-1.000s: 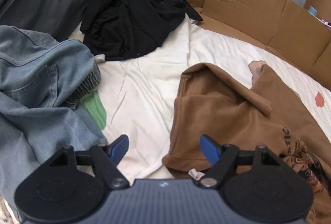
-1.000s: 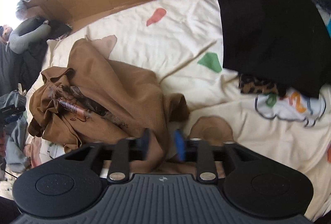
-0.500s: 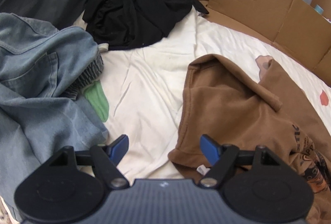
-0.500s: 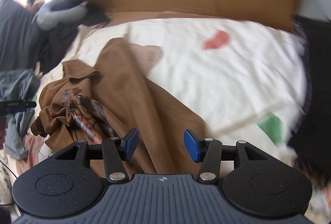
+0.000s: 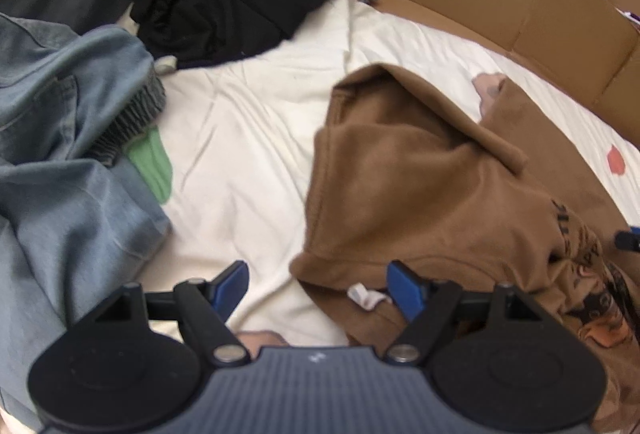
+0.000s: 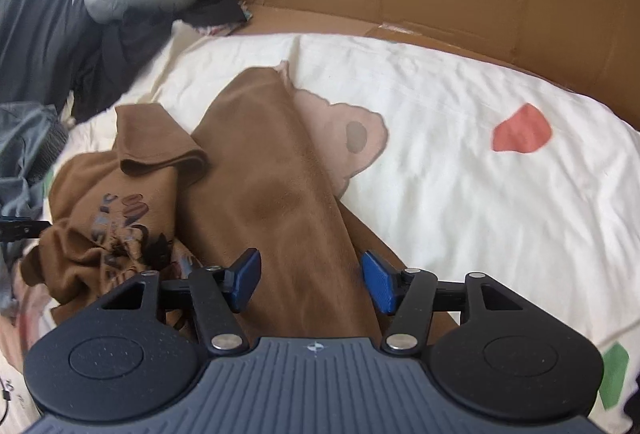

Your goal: Fold clothes

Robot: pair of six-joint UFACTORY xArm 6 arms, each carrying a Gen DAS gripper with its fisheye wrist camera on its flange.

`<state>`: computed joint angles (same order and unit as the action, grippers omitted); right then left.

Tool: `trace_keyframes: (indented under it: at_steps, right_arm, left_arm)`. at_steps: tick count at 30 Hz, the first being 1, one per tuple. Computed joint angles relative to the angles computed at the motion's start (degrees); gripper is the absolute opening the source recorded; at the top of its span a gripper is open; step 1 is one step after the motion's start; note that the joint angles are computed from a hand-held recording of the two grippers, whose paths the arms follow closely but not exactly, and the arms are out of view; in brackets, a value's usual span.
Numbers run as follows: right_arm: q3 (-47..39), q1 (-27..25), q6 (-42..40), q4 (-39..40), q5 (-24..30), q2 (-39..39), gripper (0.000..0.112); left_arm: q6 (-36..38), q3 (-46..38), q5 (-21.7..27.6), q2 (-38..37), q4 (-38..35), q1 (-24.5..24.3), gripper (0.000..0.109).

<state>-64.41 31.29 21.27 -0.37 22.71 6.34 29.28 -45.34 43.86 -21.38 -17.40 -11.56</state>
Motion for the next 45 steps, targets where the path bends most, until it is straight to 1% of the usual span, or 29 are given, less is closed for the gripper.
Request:
trace_keyframes:
  at_steps: [8,9,12,15,16,17,19,21,22,23,31,35,40,45]
  right_arm:
    - [-5.13,-0.77,-0.90,-5.62,0.54,5.84,0.065]
    - [-5.67,-1.04,-1.34,-5.21,0.60,6.57,0.067]
    - [-6.84,-1.64,-6.28,0.69,1.29,8.24,0.070]
    - [-7.52,-1.77,-10.37,5.10,2.25,9.36,0.079]
    - [-7.08,-1.68,-11.47,5.77,1.64,9.25,0.079]
    - [-6.78,-1.57,-12.41,6.15,1.37,9.10,0.077]
    - [-6.17,-1.24,-16.20,8.45,1.14,8.53,0.052]
    - [-5.88,-0.99,-18.48,8.34,1.64,7.92,0.026]
    - [-5.93,-0.93,-20.01,9.34,2.18,7.61,0.018]
    - [-5.99,-0.91,-21.19,10.78,2.76,7.23,0.006]
    - [0.02,-0.97,-17.54,8.29,1.43,-0.03,0.005]
    - [4.92,-2.07,-13.07,7.17,1.46,-4.89,0.005]
    - [12.23,-3.64,-9.44,6.98,4.47,-12.74,0.005]
    - [19.79,-5.94,-3.69,5.57,9.11,-22.37,0.005]
  left_arm:
    - [-1.18,0.81,0.83,-0.56,0.47,-0.45,0.078]
    - [-1.26,0.84,0.85,-0.56,0.52,-0.47,0.078]
    - [-1.32,0.80,0.89,-0.49,0.61,-0.44,0.078]
    - [-1.62,0.86,0.94,-0.40,0.89,-0.69,0.078]
    - [-1.84,0.88,1.02,-0.37,1.07,-0.80,0.078]
    - [-2.03,0.84,1.16,-0.29,1.13,-0.86,0.078]
    - [-2.37,0.84,1.41,-0.25,1.07,-0.96,0.078]
    - [-2.69,0.83,1.83,-0.24,0.86,-1.05,0.078]
    - [-2.85,0.87,1.98,-0.22,0.78,-1.15,0.078]
    - [-3.09,0.89,2.20,-0.21,0.76,-1.21,0.078]
    - [-4.36,1.42,3.02,-1.07,-0.18,-1.35,0.078]
    - [-4.12,1.39,3.50,-1.79,-0.33,-1.54,0.078]
    - [-4.00,1.27,4.04,-2.60,-0.48,-1.82,0.078]
    - [-3.88,1.29,5.29,-3.57,-1.21,-1.85,0.078]
